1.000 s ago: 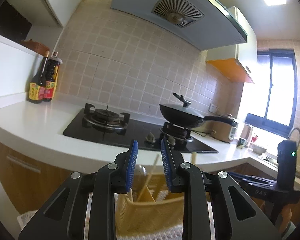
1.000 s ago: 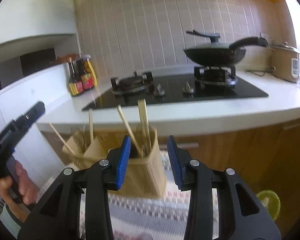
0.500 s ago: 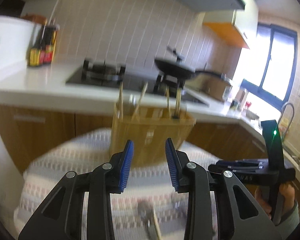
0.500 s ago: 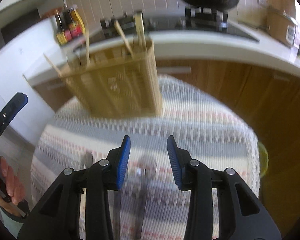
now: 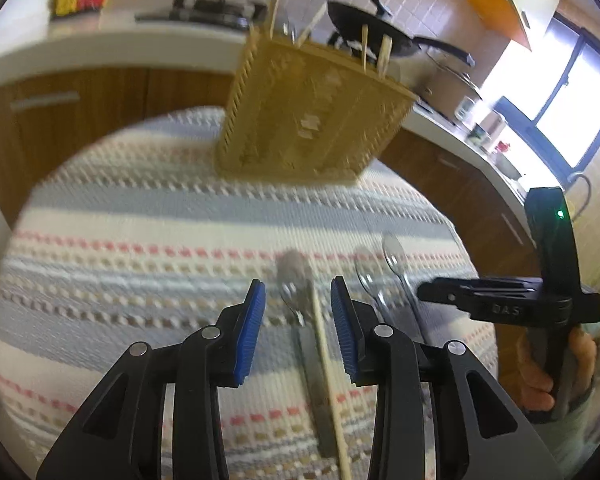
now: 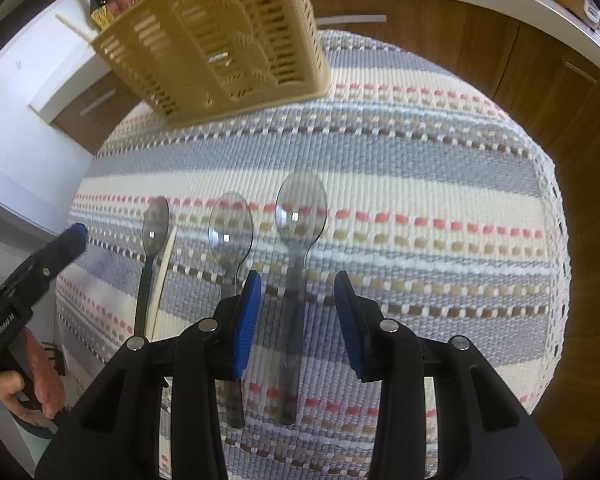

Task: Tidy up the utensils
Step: 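Grasp a clear spoon with the left tool while the right tool grasps another clear spoon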

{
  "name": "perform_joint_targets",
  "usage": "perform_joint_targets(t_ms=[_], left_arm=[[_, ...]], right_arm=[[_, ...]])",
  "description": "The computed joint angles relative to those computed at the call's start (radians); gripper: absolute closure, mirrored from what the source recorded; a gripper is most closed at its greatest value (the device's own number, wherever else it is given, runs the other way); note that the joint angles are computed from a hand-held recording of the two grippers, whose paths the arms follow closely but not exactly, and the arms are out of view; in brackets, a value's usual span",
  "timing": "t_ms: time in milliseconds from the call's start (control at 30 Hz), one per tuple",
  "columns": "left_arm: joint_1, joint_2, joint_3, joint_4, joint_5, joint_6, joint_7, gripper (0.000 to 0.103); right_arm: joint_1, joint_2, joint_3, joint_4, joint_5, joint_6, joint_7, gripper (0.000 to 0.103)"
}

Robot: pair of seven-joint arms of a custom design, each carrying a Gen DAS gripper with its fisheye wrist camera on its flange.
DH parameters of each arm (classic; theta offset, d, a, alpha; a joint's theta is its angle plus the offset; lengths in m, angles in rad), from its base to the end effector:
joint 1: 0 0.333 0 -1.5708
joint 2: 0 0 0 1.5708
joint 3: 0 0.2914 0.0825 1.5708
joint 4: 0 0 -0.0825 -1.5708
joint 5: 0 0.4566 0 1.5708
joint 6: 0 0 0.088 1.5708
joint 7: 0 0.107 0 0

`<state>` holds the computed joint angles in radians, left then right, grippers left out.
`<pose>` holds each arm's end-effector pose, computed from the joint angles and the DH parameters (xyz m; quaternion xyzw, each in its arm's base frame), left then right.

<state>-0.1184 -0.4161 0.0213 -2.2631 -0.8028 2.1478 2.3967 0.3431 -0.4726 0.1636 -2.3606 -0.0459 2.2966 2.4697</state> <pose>0.5333 -0.0814 0.5241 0.4423 -0.8101 0.3842 0.0221 0.4577 0.2565 0.4995 -0.5522 0.8075 -0.0742 0.1936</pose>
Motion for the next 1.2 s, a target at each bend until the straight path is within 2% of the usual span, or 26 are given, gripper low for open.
perform_joint_targets(t_ms=[167, 300, 533, 600, 700, 767, 933, 1200], left_arm=[[0.013, 0.054, -0.033, 0.045, 0.127, -0.083, -0.042, 0.071], [0.012, 0.069, -0.063, 0.054, 0.195, -0.09, -0.066, 0.071], [-0.009, 0.068, -0.103, 0.048, 0.307, -0.026, -0.102, 0.075], [-0.016, 0.054, -0.119, 0.029, 0.357, 0.018, -0.106, 0.08], [-0.033, 0.036, -0.129, 0.006, 0.411, 0.059, -0.114, 0.089], [-0.042, 0.03, -0.13, -0.003, 0.433, 0.074, -0.123, 0.09], [-0.056, 0.053, -0.12, 0.016, 0.447, 0.069, -0.138, 0.091], [-0.05, 0.051, -0.105, 0.017, 0.448, 0.06, -0.129, 0.093]], right_arm=[[0.003, 0.032, 0.005, 0.022, -0.004, -0.026, 0.004, 0.068], [0.004, 0.045, 0.007, 0.024, -0.012, -0.027, 0.013, 0.068], [0.003, 0.074, 0.007, 0.05, -0.038, -0.038, 0.022, 0.068], [0.002, 0.091, 0.012, 0.067, -0.054, -0.048, 0.024, 0.068], [0.0, 0.141, 0.033, 0.12, -0.112, -0.1, 0.037, 0.071], [0.005, 0.176, 0.045, 0.162, -0.159, -0.153, 0.045, 0.076], [0.03, 0.203, 0.031, 0.186, -0.161, -0.155, 0.045, 0.091], [0.038, 0.165, 0.01, 0.136, -0.125, -0.098, 0.037, 0.092]])
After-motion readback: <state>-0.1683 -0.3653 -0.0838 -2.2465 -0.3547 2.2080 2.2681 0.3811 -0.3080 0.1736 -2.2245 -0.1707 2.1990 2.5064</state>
